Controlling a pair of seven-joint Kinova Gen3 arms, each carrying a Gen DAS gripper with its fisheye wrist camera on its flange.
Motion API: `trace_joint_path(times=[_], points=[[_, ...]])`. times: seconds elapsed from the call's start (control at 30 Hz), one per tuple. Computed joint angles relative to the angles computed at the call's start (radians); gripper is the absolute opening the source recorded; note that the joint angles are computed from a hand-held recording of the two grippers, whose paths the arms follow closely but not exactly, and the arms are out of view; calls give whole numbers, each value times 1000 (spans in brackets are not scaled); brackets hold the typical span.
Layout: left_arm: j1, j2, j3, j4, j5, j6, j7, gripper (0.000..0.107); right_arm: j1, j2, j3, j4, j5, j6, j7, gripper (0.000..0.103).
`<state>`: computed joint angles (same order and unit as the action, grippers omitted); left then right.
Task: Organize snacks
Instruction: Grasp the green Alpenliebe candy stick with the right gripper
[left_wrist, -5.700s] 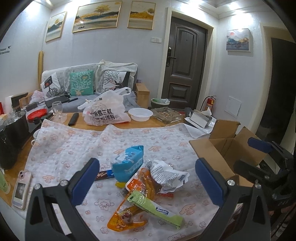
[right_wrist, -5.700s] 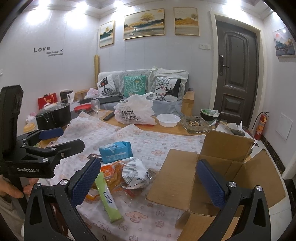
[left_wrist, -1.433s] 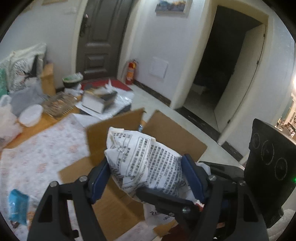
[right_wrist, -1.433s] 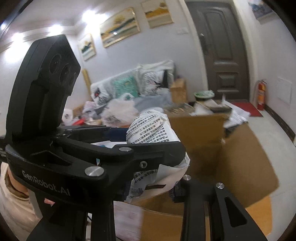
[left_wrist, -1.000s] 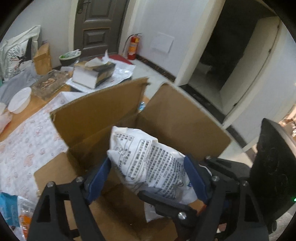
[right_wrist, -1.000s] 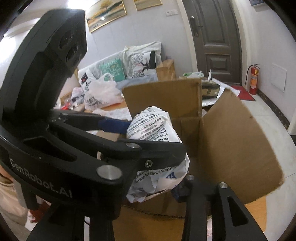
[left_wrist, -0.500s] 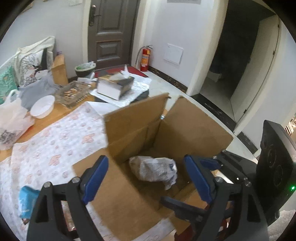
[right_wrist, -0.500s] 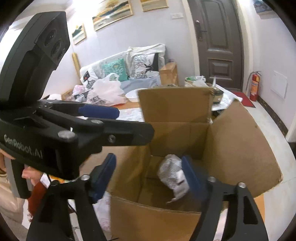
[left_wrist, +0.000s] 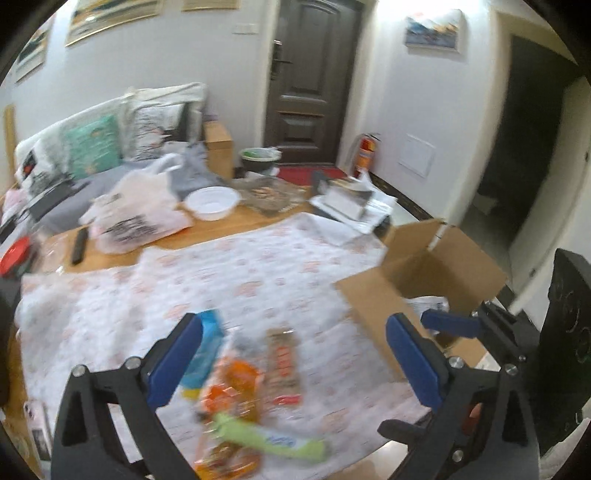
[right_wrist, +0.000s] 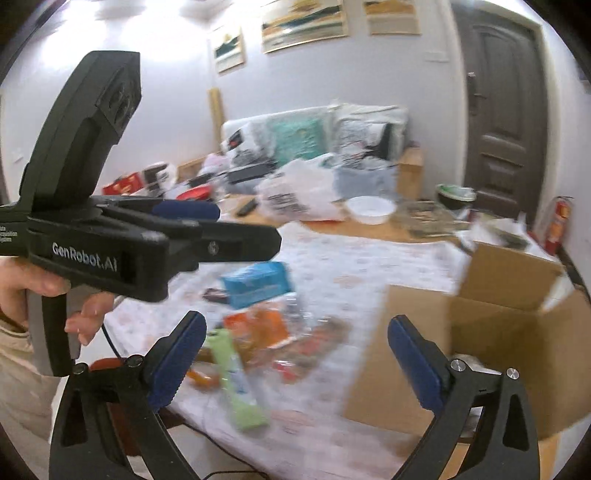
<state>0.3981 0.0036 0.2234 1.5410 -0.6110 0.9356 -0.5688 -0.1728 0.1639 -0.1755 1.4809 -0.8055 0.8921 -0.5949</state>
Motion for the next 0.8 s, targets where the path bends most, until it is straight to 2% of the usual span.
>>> trace_joint_path(times=[0.1,0.2,0.33,0.4,0.47,0.57,0.6,0.7,0.73,0.8], points=[[-30,-69,-13,97,3,-34,19,99,-61,24,-19,-19,62,-2,-72,98],[-83,-138,-21,209,35,-110,18,99,-120,51,-39,-29,133,-16,-139,98],[-137,-197,-37,356,105,-238,-2,99,-153,103,-54,-30,195,-13,-183,98],[-164,-214,-37,428,126,-307,0,99,-151,130,-62,-24,208,-1,-190,93],[-192,-215,-34,479,148,-367,-1,99,-157,157,-63,-17,236,11,-209,78],[-237,-207,-7,536,170,-439,12,98,-156,175,-67,-1,267,31,-218,62],[-250,-204,5,551,177,-455,14,98,-161,181,-66,7,282,26,-223,60],[-287,-196,42,569,187,-477,13,98,-168,187,-70,25,309,7,-226,43],[-292,-191,49,571,192,-481,9,98,-172,192,-70,23,316,7,-230,30],[-300,-182,59,568,196,-484,8,98,-181,176,-69,49,335,-35,-241,26]])
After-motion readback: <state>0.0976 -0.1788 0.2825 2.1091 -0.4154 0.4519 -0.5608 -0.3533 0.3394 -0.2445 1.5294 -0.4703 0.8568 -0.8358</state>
